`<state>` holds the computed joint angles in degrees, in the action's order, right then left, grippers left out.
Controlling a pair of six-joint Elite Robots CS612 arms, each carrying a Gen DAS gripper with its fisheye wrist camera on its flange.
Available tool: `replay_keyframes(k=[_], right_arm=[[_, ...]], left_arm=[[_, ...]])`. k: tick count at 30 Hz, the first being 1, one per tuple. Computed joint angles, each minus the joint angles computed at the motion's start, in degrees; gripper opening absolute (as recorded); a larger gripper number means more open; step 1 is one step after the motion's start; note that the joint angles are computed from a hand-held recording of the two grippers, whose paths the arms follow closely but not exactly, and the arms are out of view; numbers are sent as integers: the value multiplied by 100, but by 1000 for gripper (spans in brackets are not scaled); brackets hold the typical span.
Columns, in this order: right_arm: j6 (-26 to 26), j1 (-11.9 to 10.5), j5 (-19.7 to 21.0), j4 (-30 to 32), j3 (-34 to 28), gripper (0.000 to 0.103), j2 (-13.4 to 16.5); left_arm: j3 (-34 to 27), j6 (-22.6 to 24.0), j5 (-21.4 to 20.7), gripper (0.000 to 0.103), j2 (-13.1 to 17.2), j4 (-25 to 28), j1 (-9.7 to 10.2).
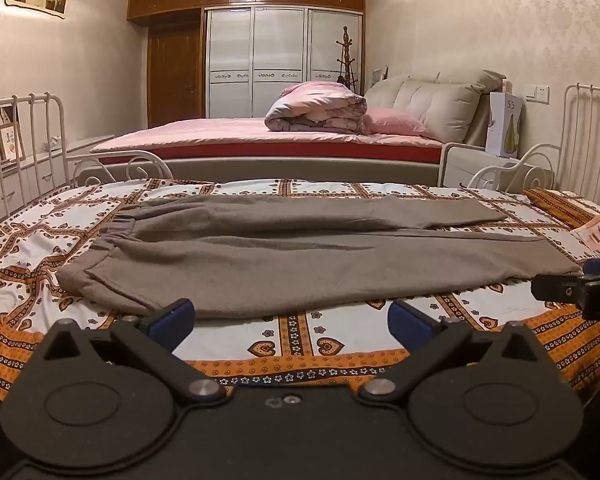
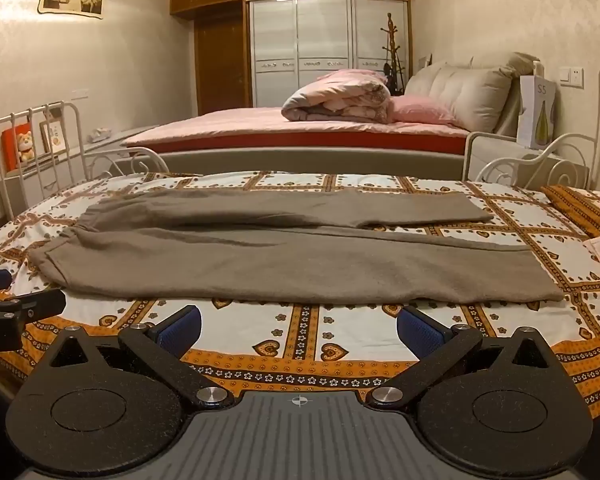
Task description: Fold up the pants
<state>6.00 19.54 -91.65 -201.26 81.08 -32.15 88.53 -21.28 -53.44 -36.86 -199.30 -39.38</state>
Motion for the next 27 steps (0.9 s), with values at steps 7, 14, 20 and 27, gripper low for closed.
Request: replay_keyframes(k=[7,14,20,27], right_arm=[[-37,-2,3,-10,-10,103,12],[-31,-11,-38,48,-60,103,32],[-35,3,-54,15,-20,103,15],[-32,5,-59,12,-24,103,22]], left_arm=[[4,22,-31,97,-1,16,20],[3,62,-8,97,-1,-13,7],[-8,72,-27,97,4,-5,12],[-14,84,-17,97,11,-5,12]])
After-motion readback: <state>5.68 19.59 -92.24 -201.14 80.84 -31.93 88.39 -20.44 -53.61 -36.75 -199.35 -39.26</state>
